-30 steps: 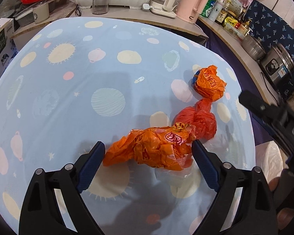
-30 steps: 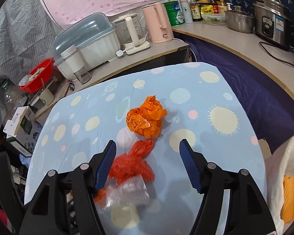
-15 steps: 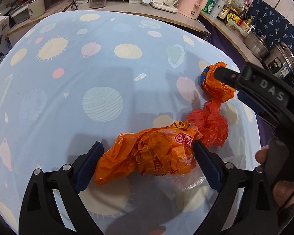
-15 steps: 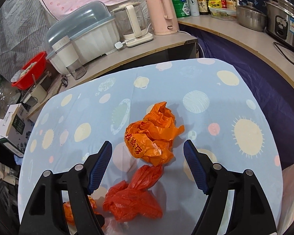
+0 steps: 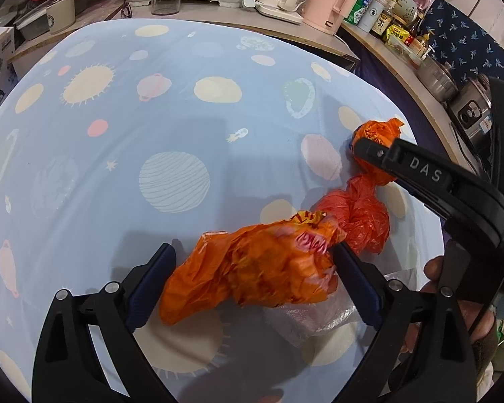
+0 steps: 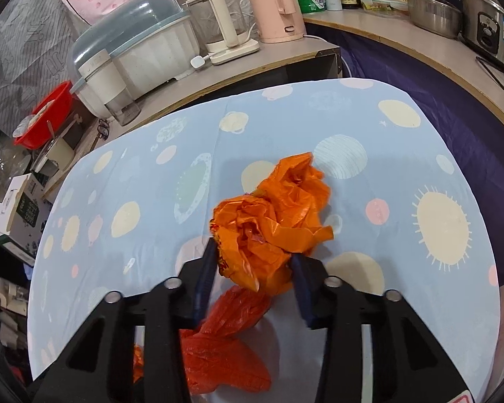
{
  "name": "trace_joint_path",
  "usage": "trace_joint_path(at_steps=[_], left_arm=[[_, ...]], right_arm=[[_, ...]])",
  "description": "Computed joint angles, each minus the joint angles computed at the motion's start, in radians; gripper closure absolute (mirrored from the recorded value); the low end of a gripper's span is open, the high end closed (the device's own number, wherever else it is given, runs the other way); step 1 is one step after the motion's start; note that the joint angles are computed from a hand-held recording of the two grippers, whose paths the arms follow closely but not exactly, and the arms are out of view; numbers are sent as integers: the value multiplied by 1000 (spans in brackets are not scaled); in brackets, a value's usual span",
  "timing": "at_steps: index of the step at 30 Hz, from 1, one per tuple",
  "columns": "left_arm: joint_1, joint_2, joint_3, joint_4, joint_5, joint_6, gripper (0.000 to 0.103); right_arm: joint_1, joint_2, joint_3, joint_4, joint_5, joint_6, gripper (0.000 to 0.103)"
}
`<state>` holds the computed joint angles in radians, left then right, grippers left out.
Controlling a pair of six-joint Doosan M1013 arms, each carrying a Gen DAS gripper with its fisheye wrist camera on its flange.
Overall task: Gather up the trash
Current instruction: 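Close the left tool on an orange wrapper while the right tool grasps another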
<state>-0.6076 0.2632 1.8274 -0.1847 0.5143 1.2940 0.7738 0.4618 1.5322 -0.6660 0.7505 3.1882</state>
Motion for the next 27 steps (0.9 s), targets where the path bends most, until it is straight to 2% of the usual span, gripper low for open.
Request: trace_joint_path(at_steps=[3, 6, 8, 12, 14, 27], left_arm=[[9, -3, 1, -65, 1, 52, 13], [9, -1, 0, -63, 4, 43, 14], [9, -2, 1, -67, 5, 41, 21], [15, -9, 2, -128, 23, 84, 26], [11, -16, 5, -129, 26, 82, 32], [-37, -108, 52, 8, 12, -11, 42]], right_arm=[[10, -13, 14, -27, 1, 34, 67], [21, -31, 31, -52, 5, 75, 70], [29, -46, 44, -71, 10, 105, 70], [47, -73, 65, -101, 31, 145, 70], [58, -87, 75, -115, 45, 168, 70], [154, -172, 143, -180, 145, 300, 69]])
